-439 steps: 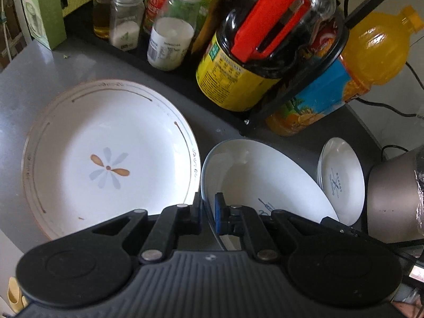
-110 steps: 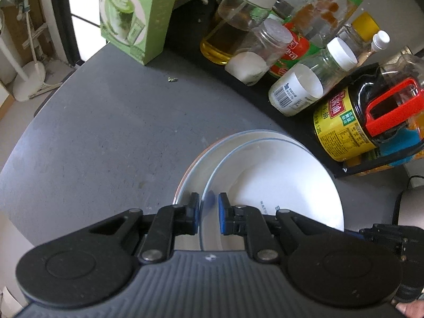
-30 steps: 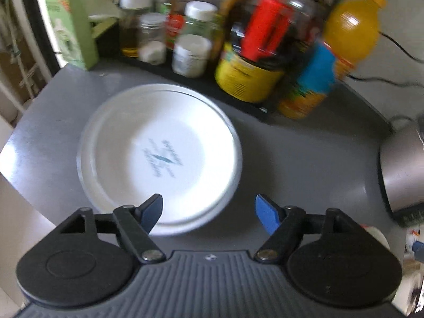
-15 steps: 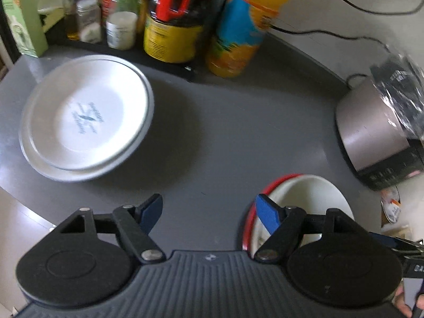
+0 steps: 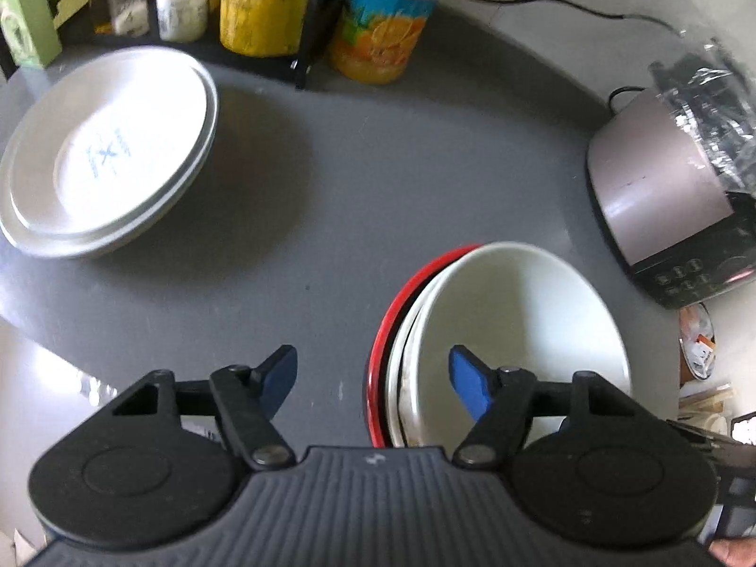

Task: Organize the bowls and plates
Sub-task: 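Move both tools to the red bowl stack and close on its rim, then lift the nested bowls with both tools and carry them over the plate stack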

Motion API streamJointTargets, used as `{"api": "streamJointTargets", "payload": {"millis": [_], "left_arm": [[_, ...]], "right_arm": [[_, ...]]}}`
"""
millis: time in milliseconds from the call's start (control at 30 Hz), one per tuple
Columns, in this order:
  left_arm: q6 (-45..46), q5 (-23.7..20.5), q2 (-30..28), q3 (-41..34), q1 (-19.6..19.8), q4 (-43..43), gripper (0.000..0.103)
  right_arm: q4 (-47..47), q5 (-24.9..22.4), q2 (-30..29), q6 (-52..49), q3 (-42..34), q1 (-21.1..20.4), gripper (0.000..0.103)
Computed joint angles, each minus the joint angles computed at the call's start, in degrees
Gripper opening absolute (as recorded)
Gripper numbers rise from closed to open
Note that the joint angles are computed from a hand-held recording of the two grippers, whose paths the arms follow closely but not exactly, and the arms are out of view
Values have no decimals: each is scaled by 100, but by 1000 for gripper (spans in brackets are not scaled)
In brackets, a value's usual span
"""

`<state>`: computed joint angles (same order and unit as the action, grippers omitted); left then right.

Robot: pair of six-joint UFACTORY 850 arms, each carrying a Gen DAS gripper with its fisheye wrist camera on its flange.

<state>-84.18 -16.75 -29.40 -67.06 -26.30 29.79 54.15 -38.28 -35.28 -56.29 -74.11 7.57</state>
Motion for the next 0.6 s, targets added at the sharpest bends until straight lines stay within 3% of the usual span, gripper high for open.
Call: {"api": "streamJointTargets", "payload": {"millis": [133,233,267,367,400,467,600], "left_arm": [[364,15,-82,-21,-13,-542,61],[257,58,-87,14,-38,-377,58],[274,70,-96,22,-32,-399,54],[565,195,-100,74,44,-790,41],[733,291,-96,108,77,-971,40],[1408,661,-72,212,153,-1645,27],[1553,740,-53,244,146,-1508,26]], "right_arm": [[-55,6,-56,140,-28,7,86],[20,28,-70,139,-24,-8,69],[23,36,-79,155,-25,-15,59],[124,-49,-126,162,-42,-28,43],[216,-66,-111,61,-20,-23,40],[68,250,7,96,79,82,36],[286,543,124,-10,226,151,35]]}}
